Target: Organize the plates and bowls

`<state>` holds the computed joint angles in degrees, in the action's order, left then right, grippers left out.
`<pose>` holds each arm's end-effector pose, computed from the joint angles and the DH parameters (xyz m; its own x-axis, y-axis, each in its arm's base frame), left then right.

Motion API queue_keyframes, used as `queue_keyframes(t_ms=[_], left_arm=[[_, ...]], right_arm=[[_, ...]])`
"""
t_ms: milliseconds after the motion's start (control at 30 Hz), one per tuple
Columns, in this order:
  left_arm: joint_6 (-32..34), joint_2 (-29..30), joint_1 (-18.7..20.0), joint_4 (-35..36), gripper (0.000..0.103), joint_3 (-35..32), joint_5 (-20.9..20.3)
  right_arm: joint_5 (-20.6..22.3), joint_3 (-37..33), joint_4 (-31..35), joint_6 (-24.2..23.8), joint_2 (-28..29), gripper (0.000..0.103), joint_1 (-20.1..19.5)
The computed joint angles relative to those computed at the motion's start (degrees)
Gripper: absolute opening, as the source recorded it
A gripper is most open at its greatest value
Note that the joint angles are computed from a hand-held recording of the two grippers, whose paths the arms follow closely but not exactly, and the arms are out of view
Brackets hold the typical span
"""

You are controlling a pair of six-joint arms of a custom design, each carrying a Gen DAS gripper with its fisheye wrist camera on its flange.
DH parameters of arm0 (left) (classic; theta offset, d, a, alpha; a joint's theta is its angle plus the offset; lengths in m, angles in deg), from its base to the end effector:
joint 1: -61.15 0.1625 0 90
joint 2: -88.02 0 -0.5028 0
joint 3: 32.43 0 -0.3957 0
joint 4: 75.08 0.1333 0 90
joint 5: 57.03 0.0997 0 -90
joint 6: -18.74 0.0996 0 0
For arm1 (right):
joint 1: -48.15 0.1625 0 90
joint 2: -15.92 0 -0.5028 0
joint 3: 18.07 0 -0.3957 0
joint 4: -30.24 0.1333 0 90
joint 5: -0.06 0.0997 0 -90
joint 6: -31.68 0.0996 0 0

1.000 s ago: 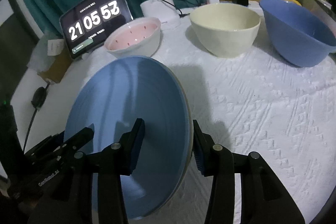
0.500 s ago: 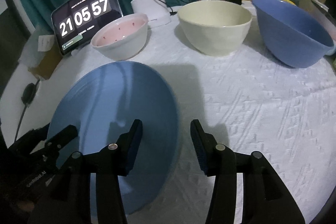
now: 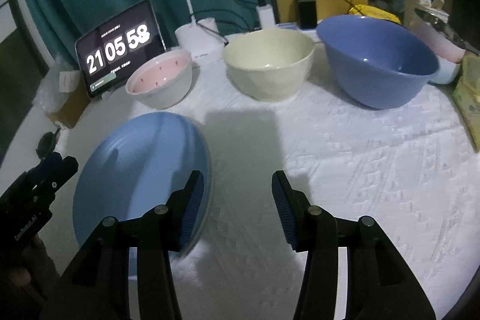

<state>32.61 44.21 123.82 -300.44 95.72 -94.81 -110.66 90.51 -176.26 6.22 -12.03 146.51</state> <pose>-0.0467 -0.5522 0.1559 -0.7330 -0.1229 -0.6690 0.4785 0.6060 -0.6355 0.1906 -0.6229 -0.0093 -0.8121 -0.2822 0.5107 -0.5171 0.7536 -0.4058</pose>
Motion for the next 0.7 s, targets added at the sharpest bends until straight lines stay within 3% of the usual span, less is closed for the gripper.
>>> queue_keyframes(t_ms=[700], left_arm=[[-0.01, 3.61, -5.77, 3.69, 0.06, -2.93, -2.18]], right_arm=[[3.49, 6.23, -7.6, -1.54, -5.87, 0.05, -4.19]])
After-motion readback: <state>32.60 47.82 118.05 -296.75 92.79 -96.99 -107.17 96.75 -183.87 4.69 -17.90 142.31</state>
